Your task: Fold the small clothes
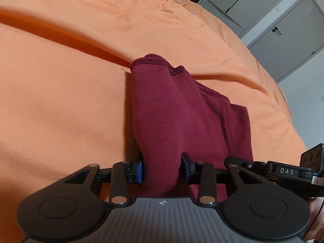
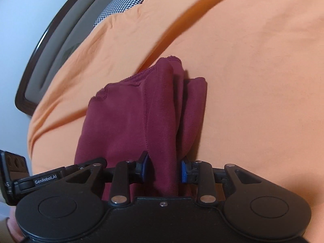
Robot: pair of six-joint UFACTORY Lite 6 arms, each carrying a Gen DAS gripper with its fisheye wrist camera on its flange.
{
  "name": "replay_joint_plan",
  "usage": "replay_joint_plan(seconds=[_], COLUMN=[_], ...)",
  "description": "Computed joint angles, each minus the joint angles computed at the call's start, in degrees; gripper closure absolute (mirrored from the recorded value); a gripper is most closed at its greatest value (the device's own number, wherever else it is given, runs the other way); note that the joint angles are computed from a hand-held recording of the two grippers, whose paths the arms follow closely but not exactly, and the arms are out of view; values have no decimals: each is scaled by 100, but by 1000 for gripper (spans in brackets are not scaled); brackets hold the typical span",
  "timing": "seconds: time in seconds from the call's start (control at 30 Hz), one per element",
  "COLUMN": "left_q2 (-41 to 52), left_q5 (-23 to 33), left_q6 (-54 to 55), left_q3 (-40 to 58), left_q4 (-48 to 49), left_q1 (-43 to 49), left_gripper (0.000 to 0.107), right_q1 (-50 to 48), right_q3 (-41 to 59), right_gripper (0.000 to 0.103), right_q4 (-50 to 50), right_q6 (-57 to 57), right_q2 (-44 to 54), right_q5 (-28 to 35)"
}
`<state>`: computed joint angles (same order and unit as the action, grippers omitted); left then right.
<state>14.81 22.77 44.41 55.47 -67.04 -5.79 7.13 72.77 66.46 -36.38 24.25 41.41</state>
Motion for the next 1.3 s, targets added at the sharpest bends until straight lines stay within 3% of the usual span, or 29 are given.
replay_joint_plan(seconds=[0.23, 0.43, 0.5, 0.63, 0.8, 0.9, 1.03, 1.3], left_q2=[-62, -1084, -1336, -1759, -2233, -2404, -2617, -2640], left_q5=[-38, -29, 16, 252, 591, 733, 785, 946], left_q6=[-890, -2735, -3404, -4643, -5539, -5577, -5379, -4082], left_q3=[138, -362, -452, -485, -415, -364, -412, -653], left_q4=[922, 2657, 3232, 4219, 4781, 4735, 4452, 3095], left_q1=[146, -33, -140, -370, -617, -669, -575, 51], left_gripper=[59, 55, 50, 33, 22, 18, 6, 5], right_q1=[-363, -712, -780, -881, -876, -870, -676, -59], right_q3=[-115, -390, -473, -664, -731, -770, -644, -265], right_gripper=[56, 56, 55, 36, 31, 26, 19, 4], right_q4=[-278, -506, -682, -1079, -1376, -1464, -1868, -2464], right_q6=[150, 250, 445, 885, 1327, 1493, 2001, 2921], right_q2=[-266, -687, -925, -1555, -2300, -2713, -3060, -3194], right_q5=[248, 312, 305, 347, 678, 864, 994, 878])
